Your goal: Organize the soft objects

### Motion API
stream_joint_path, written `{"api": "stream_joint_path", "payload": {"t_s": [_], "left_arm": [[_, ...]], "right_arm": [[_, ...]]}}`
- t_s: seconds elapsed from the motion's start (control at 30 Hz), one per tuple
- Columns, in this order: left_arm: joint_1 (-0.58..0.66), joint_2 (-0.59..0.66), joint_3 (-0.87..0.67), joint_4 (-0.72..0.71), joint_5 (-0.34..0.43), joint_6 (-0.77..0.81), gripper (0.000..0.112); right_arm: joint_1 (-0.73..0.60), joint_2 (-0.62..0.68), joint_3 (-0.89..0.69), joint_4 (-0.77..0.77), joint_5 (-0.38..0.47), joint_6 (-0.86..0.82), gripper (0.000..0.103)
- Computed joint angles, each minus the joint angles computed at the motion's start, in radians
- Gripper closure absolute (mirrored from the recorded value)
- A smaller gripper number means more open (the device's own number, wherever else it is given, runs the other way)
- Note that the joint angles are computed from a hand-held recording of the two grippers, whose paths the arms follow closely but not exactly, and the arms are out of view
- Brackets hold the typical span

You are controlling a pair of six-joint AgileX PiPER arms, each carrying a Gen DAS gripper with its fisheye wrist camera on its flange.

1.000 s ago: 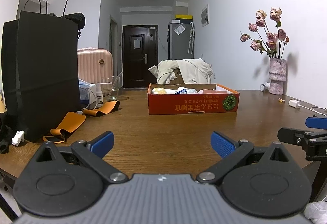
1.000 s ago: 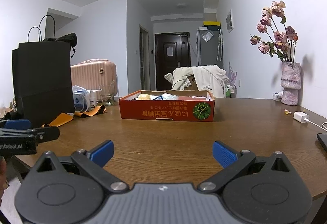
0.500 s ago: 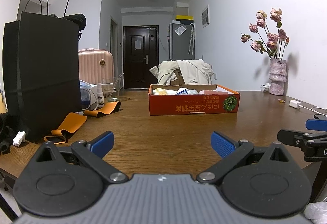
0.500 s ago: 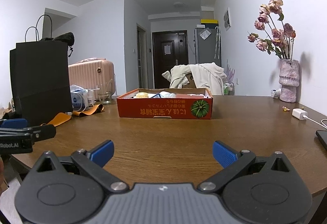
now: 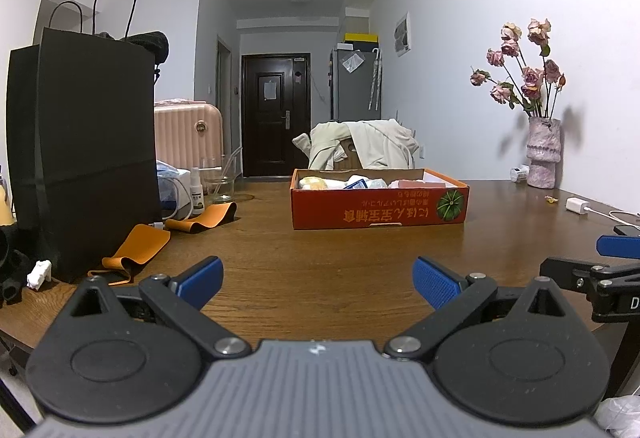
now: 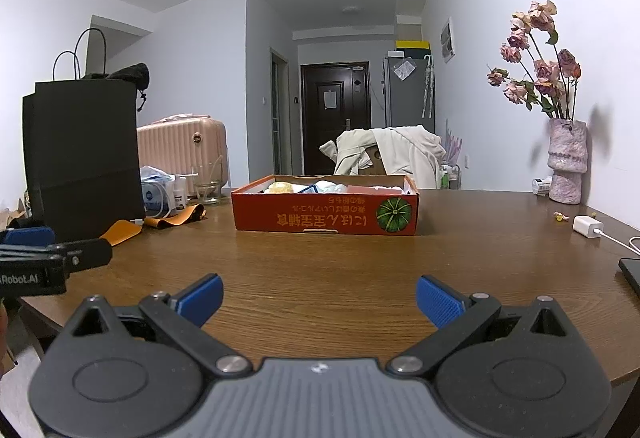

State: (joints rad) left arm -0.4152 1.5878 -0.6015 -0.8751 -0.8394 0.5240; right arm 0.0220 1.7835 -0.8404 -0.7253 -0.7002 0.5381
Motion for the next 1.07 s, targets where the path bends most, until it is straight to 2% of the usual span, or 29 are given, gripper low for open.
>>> {"api": "stream_joint_path", "payload": {"t_s": [0.43,1.07], "left_arm": [[-0.005,-0.005,0.004,0.011,-0.007,0.003,0.009],[-0.033,0.002,0.018,0.004,-0.077,-0.028,0.009]], "right_arm": [[-0.001,-0.005,0.003,0.005,-0.005,-0.002,0.0],[-0.008,-0.014,0.019,0.011,-0.02,-0.012,0.0]]}}
